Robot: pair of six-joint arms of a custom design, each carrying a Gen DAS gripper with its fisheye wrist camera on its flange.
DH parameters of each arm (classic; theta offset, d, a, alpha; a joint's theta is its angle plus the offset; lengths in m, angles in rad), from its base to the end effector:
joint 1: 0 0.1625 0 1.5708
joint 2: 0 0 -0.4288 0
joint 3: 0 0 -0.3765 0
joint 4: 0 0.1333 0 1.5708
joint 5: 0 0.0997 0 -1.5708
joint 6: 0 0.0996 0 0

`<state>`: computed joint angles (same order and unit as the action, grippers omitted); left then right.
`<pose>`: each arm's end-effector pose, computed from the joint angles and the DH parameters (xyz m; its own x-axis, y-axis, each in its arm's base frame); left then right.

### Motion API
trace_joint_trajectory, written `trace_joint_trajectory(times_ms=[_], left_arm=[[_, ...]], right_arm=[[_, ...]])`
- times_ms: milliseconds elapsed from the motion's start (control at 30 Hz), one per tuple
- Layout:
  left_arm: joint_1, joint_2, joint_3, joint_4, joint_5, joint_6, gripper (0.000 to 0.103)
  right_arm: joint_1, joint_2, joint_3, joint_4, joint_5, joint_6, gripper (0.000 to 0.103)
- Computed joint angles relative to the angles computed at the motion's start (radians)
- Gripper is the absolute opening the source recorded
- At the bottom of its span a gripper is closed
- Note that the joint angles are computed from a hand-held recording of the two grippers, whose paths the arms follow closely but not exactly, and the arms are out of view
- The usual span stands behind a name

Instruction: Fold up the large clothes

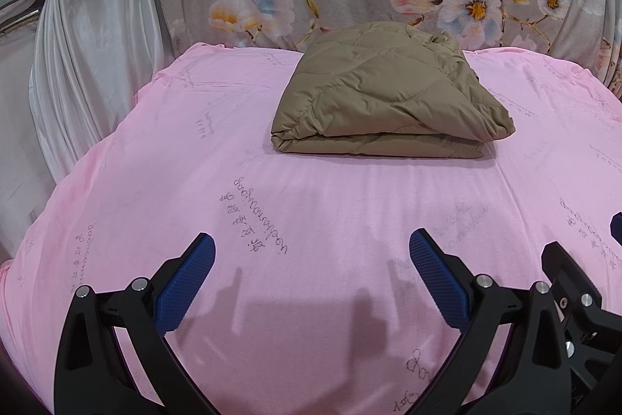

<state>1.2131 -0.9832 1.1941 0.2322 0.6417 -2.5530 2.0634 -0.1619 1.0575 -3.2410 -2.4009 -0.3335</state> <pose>-0.0164 -0.6525 0.3249 -0.5937 -0.1666 -0.7872 0.5768 0.5940 -0.5607 0.4200 -0.6562 -0.0406 -0.6818 -0.0779 0.7273 -0.5939 0.6394 -0.4882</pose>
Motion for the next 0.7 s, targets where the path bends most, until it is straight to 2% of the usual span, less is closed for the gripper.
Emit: trace_joint_trajectory(times_ms=[700], left_arm=[[0.0,-0.001,0.002,-0.001,0.0,0.002,0.096]], right_arm=[[0.001,0.002,-0.001,-0.003,-0.001,-0.002,0.086]])
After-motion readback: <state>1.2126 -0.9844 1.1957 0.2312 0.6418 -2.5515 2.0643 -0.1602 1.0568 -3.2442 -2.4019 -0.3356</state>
